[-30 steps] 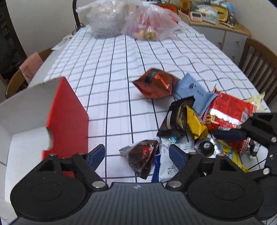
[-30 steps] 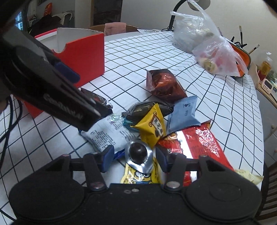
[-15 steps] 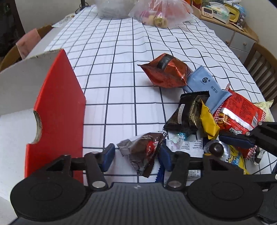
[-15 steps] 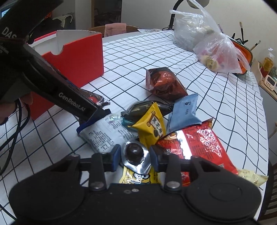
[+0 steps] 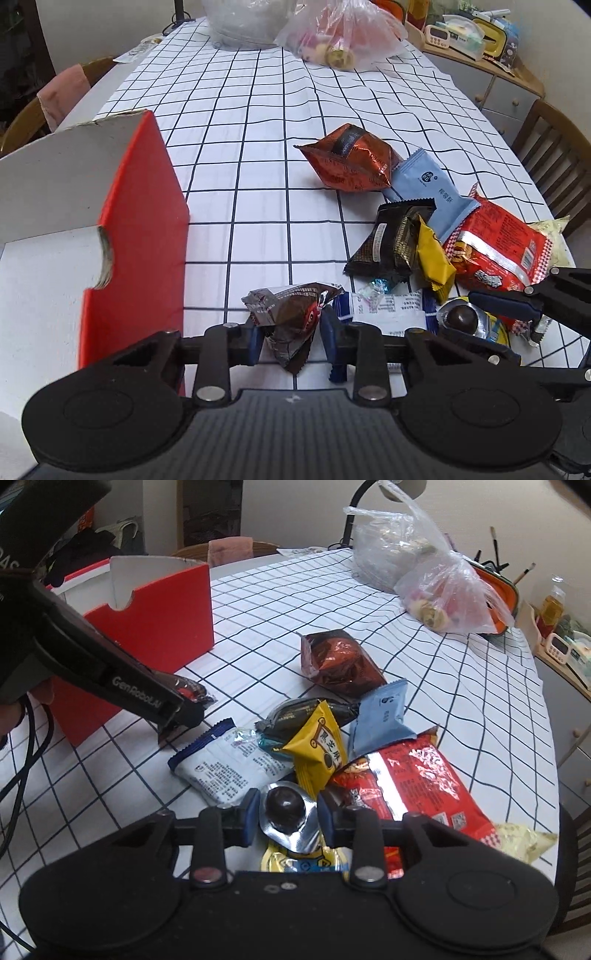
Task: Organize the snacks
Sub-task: 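Carry the chocolate wrapper and round chocolate over the open cardboard box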
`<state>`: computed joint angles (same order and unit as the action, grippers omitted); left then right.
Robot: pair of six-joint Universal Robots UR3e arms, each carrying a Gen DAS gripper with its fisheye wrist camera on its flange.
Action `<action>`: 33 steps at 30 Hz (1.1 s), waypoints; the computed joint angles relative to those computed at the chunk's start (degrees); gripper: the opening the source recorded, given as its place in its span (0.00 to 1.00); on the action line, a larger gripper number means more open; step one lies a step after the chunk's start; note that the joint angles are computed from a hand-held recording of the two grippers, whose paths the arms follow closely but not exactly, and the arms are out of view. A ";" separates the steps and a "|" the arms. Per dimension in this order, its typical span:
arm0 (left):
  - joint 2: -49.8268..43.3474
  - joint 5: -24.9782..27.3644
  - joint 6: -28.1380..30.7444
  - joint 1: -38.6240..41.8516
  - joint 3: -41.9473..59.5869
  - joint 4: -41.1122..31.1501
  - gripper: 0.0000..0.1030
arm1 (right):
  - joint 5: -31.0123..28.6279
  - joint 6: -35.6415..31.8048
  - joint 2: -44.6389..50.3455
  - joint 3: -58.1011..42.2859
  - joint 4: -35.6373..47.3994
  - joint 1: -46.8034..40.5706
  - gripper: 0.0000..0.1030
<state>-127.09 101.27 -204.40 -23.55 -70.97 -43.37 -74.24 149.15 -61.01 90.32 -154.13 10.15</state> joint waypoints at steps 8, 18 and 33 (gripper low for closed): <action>8.07 -1.50 -0.64 -0.57 -7.89 2.27 0.30 | 0.53 3.04 -8.09 4.77 0.42 0.40 0.31; 20.68 -2.00 -0.91 -0.13 -16.65 3.08 0.30 | -1.36 9.04 -13.59 0.91 4.96 5.49 0.31; 40.13 -3.80 6.32 11.09 -31.36 3.59 0.30 | -7.51 17.88 0.70 -24.61 10.40 20.23 0.31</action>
